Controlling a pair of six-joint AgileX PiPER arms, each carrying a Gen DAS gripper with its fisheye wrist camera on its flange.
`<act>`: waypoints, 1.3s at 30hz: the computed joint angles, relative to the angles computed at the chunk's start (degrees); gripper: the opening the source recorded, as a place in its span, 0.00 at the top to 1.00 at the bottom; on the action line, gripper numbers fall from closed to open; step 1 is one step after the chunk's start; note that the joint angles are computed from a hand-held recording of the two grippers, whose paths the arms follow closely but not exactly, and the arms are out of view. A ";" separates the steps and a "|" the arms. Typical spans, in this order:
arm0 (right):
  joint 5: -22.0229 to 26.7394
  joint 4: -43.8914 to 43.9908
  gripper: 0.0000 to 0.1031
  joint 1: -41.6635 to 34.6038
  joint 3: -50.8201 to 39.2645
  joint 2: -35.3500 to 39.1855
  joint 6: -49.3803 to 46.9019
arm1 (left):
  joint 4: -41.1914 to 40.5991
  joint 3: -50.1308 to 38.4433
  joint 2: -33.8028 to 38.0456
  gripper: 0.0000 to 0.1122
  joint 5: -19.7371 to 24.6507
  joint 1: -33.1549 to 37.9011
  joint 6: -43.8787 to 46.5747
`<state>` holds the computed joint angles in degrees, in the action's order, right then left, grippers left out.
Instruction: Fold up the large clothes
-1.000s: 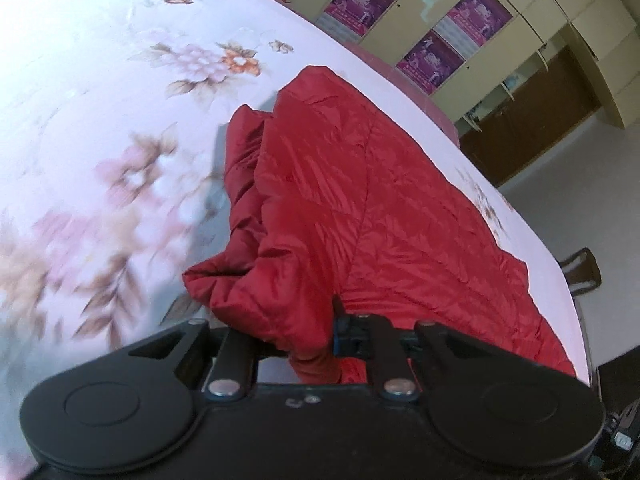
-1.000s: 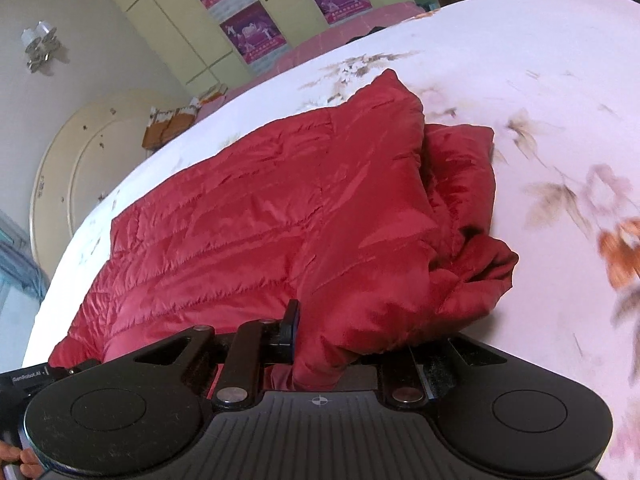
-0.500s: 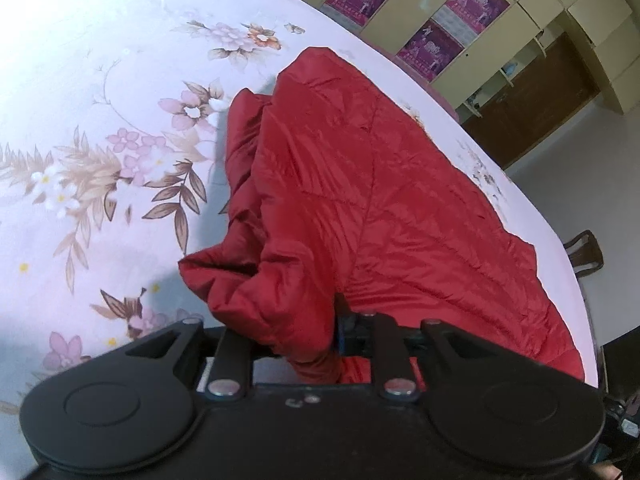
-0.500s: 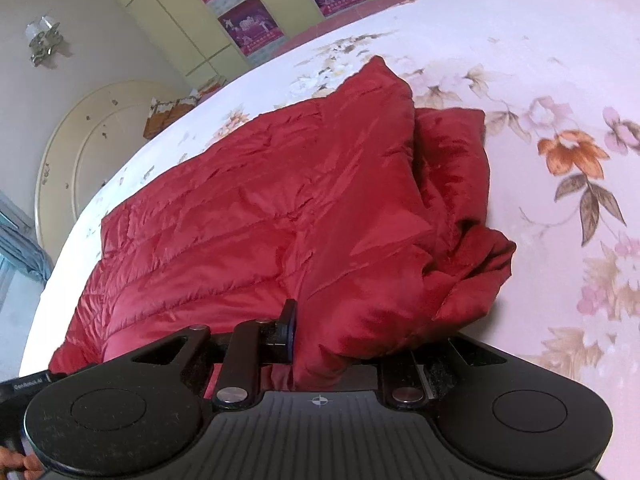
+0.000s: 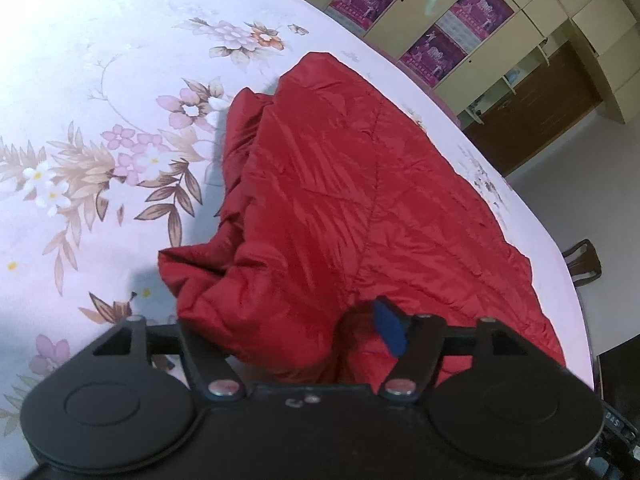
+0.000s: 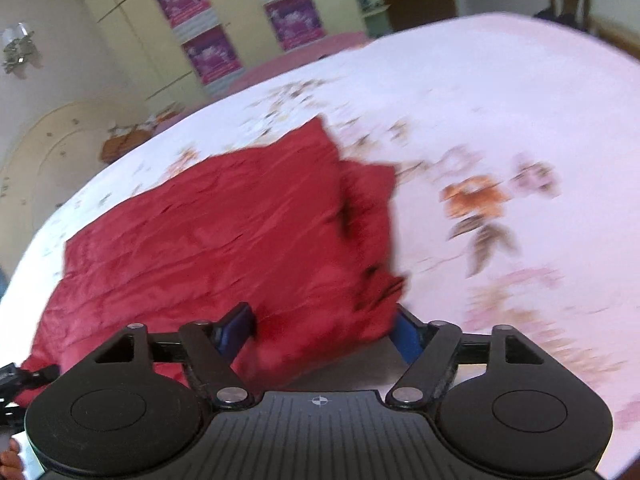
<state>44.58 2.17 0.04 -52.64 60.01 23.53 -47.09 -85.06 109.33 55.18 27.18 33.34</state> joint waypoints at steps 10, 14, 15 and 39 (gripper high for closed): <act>0.16 -9.72 0.29 10.95 -4.82 -0.39 4.17 | -3.97 2.94 -1.48 0.35 5.54 3.58 0.28; -4.11 -11.55 0.54 17.55 -6.01 4.66 6.00 | -6.74 4.48 -1.29 0.35 5.57 4.49 1.38; -5.15 -11.64 0.60 18.76 -6.79 6.59 5.84 | -7.48 4.81 -1.23 0.35 5.30 4.61 1.70; -7.83 -19.76 0.79 27.15 -33.86 46.31 2.91 | -10.77 3.87 1.42 0.53 -1.47 2.40 2.96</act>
